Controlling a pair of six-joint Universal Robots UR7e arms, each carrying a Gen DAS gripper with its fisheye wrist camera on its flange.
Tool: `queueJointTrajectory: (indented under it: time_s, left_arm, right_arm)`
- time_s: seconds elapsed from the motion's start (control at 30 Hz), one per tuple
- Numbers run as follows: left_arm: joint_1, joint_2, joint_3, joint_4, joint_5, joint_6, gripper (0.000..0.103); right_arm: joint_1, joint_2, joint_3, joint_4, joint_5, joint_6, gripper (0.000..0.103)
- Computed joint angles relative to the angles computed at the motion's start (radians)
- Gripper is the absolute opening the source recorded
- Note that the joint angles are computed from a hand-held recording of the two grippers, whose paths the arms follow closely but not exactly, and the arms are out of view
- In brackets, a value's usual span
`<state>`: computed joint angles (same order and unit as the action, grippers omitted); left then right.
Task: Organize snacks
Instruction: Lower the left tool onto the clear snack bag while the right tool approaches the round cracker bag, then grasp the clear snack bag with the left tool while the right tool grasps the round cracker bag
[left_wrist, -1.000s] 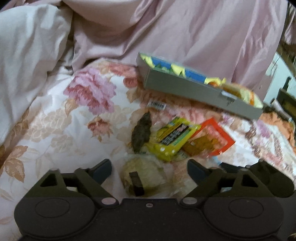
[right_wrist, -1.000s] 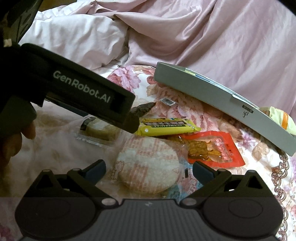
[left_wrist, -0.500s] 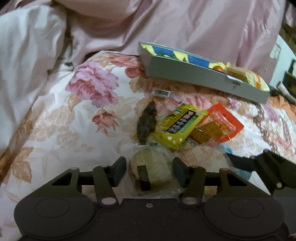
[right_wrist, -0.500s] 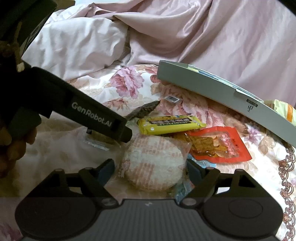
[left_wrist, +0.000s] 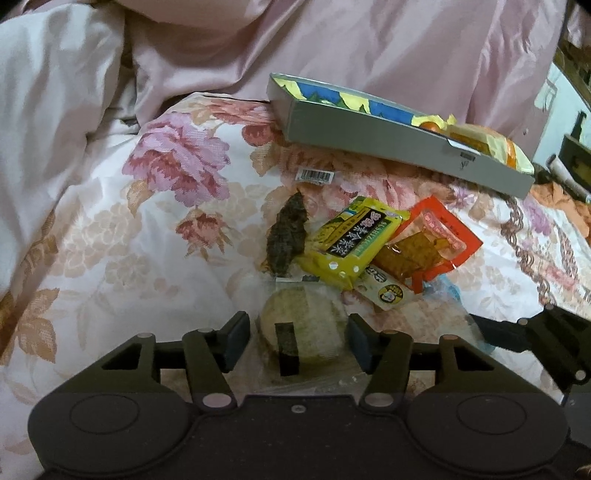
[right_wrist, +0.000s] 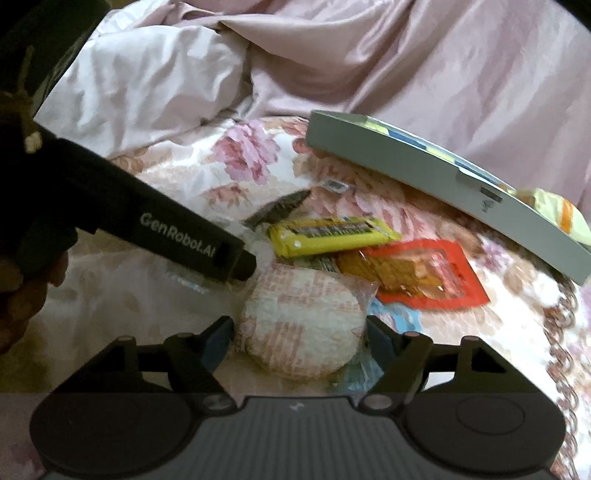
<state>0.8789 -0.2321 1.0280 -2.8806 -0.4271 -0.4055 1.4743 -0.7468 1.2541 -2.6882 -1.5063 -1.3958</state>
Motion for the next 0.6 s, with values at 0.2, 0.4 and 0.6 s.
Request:
queueJointTrajectory:
  time_s: [0.2, 0.4, 0.6]
  left_arm:
    - [-0.005, 0.020, -0.020, -0.010, 0.026, 0.068, 0.053]
    - [-0.011, 0.056, -0.049, -0.090, 0.055, 0.181, 0.050]
    - [-0.015, 0.078, -0.063, -0.192, 0.063, 0.227, 0.049]
  right_arm:
    - [0.001, -0.010, 0.014, -0.007, -0.020, -0.009, 0.079]
    - [0.003, -0.004, 0.013, -0.015, -0.022, -0.011, 0.079]
    - [0.010, -0.010, 0.035, -0.053, -0.039, -0.038, 0.076]
